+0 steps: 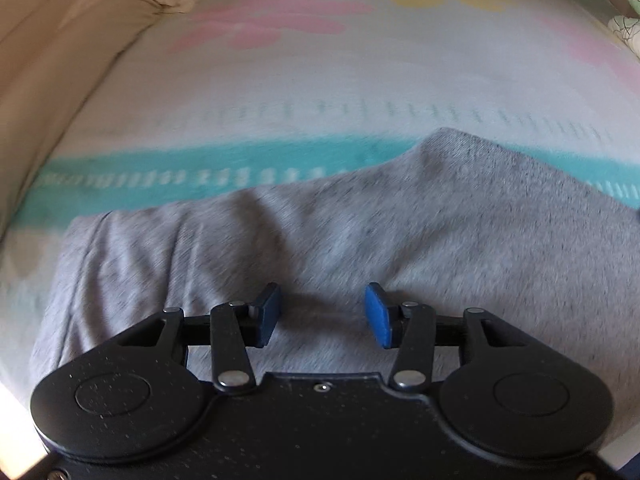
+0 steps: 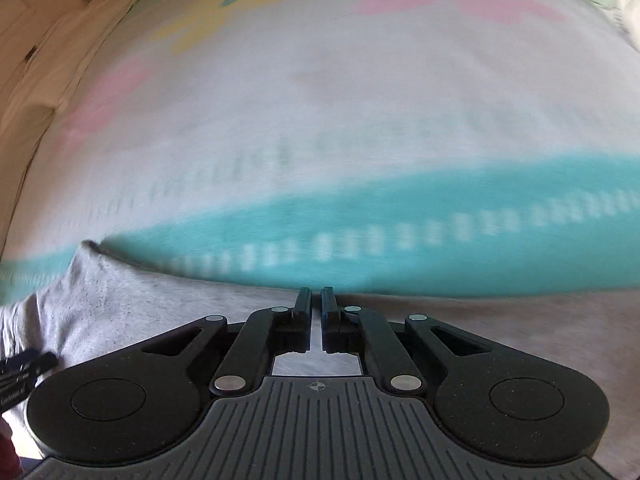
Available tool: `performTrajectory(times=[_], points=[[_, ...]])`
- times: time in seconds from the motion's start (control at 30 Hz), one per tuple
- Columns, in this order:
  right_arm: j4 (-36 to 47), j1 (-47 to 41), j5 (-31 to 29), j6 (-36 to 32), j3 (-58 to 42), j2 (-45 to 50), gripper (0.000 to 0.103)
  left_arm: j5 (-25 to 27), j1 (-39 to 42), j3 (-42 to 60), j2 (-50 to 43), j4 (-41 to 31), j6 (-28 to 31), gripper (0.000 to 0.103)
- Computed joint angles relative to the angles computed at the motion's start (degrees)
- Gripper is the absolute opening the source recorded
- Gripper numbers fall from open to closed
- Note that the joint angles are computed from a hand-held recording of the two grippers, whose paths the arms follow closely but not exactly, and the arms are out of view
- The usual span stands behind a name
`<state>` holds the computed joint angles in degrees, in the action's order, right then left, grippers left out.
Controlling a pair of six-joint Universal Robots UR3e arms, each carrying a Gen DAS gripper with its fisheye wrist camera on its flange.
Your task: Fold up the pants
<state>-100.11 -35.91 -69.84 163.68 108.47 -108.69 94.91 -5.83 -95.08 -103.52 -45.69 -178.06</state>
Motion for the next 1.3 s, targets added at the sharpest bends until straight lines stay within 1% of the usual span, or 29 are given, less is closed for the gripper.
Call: performTrajectory(times=[0.03,0.1,0.13,0.17,0.2,0.23,0.27,0.3,0.33,0.37,0.4,0.43,0.5,0.6,0.63,0.67,0.7,0.73,0.77,0.8,0.83,0.9,0.93,0.97,1.07,1.13,1.23,1.27,1.3], points=[[4.29,-2.75,1.71,-2.74,-0.66,-1.67,0.005,0.57,-0.05,-1.68,1.73,0.3,-0.2,0.055],[18.41,-9.44,5.74,-12.02,-4.33,-3.59,0.006,-0.52,0.44,-6.66,7.2,0.49,-0.24,0.055],[26.07,-12.45,6.06,-17.4,-7.07,-3.44,0.006,-1.9,0.71,-10.38,10.86,0.31,-0.12,0.055],[30.72,-13.54,4.74,-20.68,-9.01,-2.99,0.008,-2.98,0.79,-11.69,12.58,-0.56,0.01,0.055],[33.91,-15.03,2.13,-23.64,-10.21,-3.31,0.016,-3.85,0.69,-12.56,13.69,-1.8,0.03,0.055],[35.09,-16.14,-1.1,-25.16,-10.55,-3.9,0.019,-3.61,-1.07,-11.51,13.15,-3.49,-1.51,0.055],[35.45,-17.89,-4.52,-26.11,-10.12,-4.91,0.02,-2.94,-2.26,-11.15,12.29,-4.01,-2.38,0.056],[35.8,-20.59,-7.02,-26.96,-9.31,-5.86,0.019,-0.81,-4.69,-9.35,10.75,-4.71,-4.0,0.058],[38.67,-25.68,-6.8,-29.74,-9.45,-6.33,0.018,1.53,-6.67,-8.69,9.86,-4.41,-4.6,0.059],[43.29,-31.02,-6.0,-32.33,-11.28,-5.72,0.019,3.49,-8.21,-7.99,8.76,-4.18,-4.47,0.059],[45.11,-34.3,-6.07,-32.66,-12.38,-4.96,0.019,4.93,-9.3,-7.54,7.59,-3.6,-4.51,0.059],[45.02,-36.98,-6.81,-33.1,-12.47,-5.42,0.019,6.0,-10.19,-7.14,7.05,-3.56,-5.07,0.059],[45.24,-40.92,-7.09,-35.04,-13.53,-6.61,0.02,6.34,-10.65,-6.36,6.23,-3.76,-6.29,0.059],[50.34,-49.24,-3.59,-41.66,-17.53,-6.24,0.02,4.77,-10.62,-5.84,6.8,-3.33,-7.95,0.058],[48.76,-49.74,-4.06,-41.4,-17.74,-6.28,0.02,4.08,-11.41,-5.38,7.57,-3.33,-8.43,0.058],[42.7,-49.13,-5.94,-39.79,-15.67,-7.37,0.02,3.64,-12.18,-5.5,7.88,-2.48,-8.36,0.058],[33.94,-46.13,-9.37,-36.3,-11.21,-9.77,0.02,2.88,-13.16,-5.28,7.85,-1.58,-8.08,0.058],[26.11,-43.29,-13.35,-34.27,-7.58,-11.06,0.02,1.63,-14.04,-4.78,6.54,-0.04,-7.16,0.059],[22.77,-42.86,-14.75,-35.2,-6.04,-11.56,0.02,0.49,-14.46,-2.56,5.32,-0.81,-5.93,0.059],[23.85,-44.83,-12.93,-36.76,-6.9,-11.4,0.02,-0.15,-15.6,-1.25,4.17,-1.1,-5.08,0.059],[26.4,-48.36,-9.8,-38.34,-8.82,-10.96,0.02,-0.38,-17.06,0.23,3.01,-1.97,-4.43,0.059],[30.62,-57.26,-3.72,-41.48,-14.13,-9.01,0.02,-0.16,-19.55,2.85,0.45,-3.49,-3.82,0.059],[30.59,-59.79,-1.94,-41.31,-15.02,-8.58,0.02,-0.53,-20.57,4.38,-0.87,-4.77,-3.41,0.059],[28.76,-61.73,-1.15,-40.22,-14.97,-8.39,0.02,-0.27,-22.09,5.36,-1.08,-6.31,-3.98,0.059],[24.51,-67.07,-0.45,-36.65,-17.39,-3.83,0.021,2.33,-25.17,7.28,-3.57,-5.55,-3.7,0.059],[21.68,-70.74,0.14,-32.92,-16.93,-2.01,0.021,3.6,-26.42,8.92,-4.93,-5.67,-3.8,0.059],[16.38,-76.27,2.74,-27.79,-10.4,-4.0,0.025,2.75,-26.1,10.31,-6.11,-6.5,-6.28,0.059],[16.02,-77.43,3.27,-27.0,-8.19,-5.15,0.029,2.42,-26.08,10.99,-6.39,-7.15,-7.21,0.059],[16.29,-77.88,3.57,-26.63,-8.38,-3.98,0.029,2.16,-26.05,11.42,-6.44,-7.74,-7.91,0.059]])
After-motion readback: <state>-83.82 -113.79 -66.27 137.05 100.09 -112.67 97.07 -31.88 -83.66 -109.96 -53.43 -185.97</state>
